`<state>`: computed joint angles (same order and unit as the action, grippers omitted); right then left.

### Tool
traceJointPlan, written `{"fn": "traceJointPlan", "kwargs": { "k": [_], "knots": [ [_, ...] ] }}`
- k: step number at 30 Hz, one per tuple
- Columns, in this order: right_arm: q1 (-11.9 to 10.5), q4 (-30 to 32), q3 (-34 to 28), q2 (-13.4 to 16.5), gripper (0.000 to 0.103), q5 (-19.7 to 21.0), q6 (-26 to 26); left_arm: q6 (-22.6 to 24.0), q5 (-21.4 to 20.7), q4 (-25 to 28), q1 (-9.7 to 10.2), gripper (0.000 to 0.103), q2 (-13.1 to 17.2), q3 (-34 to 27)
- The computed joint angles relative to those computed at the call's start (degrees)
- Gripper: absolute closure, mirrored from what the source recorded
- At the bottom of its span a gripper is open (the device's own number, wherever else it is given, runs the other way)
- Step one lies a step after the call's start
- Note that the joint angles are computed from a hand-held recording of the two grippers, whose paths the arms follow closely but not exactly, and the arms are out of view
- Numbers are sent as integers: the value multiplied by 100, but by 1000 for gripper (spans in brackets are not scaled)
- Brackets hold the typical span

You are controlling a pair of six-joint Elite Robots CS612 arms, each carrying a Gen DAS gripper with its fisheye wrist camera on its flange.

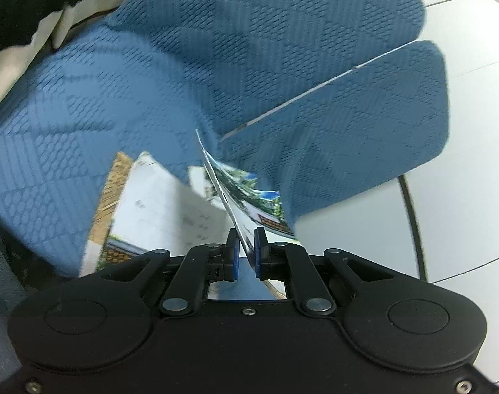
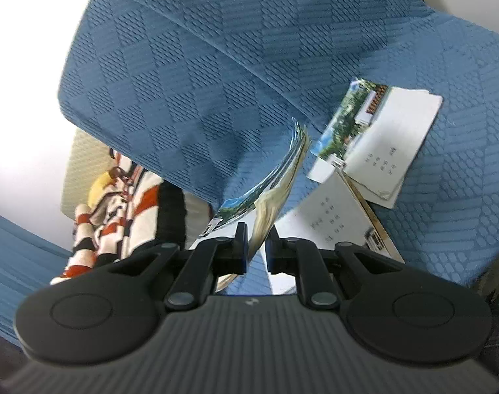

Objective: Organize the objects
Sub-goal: 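Carry both postcards onto the book stack, then lower the postcards onto the stack and open both grippers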

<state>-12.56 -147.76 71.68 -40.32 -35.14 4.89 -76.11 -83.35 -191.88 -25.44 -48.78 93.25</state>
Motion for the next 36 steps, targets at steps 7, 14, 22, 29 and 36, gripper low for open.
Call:
{"fn": "traceJointPlan", "kwargs": {
  "k": [7,14,22,29,36],
  "knots": [
    [58,104,57,45,89,-400,-86,-61,-218,181,41,95,143,15],
    [120,120,163,39,89,-786,-419,-81,-252,604,-11,98,162,45],
    [144,377,310,1,90,-1236,-799,-46,-438,1314,-63,98,153,25],
    [169,525,363,19,88,-1494,-945,-8,-425,1535,-92,97,116,27],
    [165,579,369,8,88,-1502,-1022,58,-301,1741,-123,93,35,23]
  ]
}}
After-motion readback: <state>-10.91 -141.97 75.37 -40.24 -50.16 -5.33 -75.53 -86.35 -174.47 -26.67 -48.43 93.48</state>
